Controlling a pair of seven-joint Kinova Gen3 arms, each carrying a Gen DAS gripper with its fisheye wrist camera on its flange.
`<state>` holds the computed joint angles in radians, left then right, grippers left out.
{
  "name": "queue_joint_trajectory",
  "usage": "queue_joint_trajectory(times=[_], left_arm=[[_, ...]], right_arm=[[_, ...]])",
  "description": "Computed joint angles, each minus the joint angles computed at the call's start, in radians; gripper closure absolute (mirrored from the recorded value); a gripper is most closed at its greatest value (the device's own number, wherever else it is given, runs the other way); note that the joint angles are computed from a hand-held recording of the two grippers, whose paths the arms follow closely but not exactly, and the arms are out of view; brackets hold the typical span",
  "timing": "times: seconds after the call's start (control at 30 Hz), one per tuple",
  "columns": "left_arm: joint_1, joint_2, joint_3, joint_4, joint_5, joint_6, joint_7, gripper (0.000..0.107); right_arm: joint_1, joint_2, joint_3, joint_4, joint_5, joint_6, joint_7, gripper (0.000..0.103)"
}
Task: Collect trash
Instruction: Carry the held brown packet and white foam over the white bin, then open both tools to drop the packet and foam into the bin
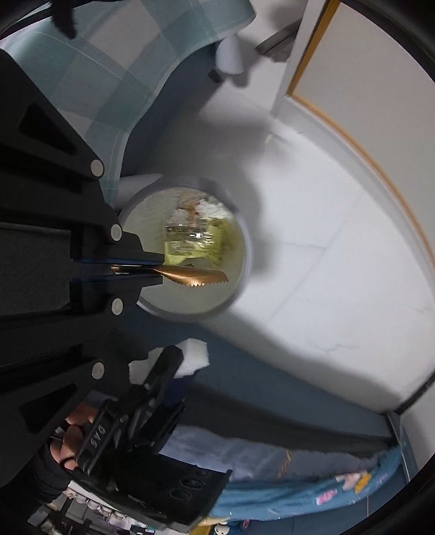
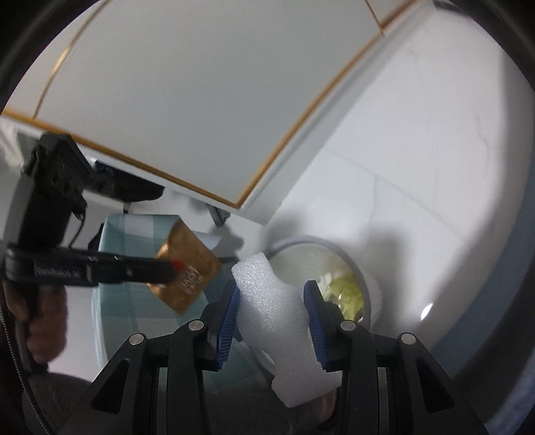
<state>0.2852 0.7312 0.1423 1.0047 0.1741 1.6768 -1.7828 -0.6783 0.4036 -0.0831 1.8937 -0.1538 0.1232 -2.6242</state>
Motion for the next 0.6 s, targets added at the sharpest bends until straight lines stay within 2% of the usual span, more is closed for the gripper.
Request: queue_joint_trajectory(times=[0.1,0.27,0.47,0.6], left_arm=[[0.003,0.051,-0.004,-0.017,-0.007,0.026,0.009,0.107],[0.002,0.109,-0.007,-0.018,-0.004,0.044,0.021,0.107],[0.019,0.157,-0.013,-0.022,-0.023,0.058,0.043,0.106],[0.023,0.166,-0.020,-0.015,-0.034,0.035,0.059,0.106]], right_arm=[[0.127,0.049,-0.139,0.025,-0.082,-0.085,0.049,0.065],[0.318,0.126,-0.357,0.066,-0.032,-0.203,0.008,0.065],[0.326,0.204,-0.376,0.015,-0.031,-0.193,0.002,0.065],[0.357,0.206,-0.408,0.031,-0.024,-0.193,-0.010,0.063]])
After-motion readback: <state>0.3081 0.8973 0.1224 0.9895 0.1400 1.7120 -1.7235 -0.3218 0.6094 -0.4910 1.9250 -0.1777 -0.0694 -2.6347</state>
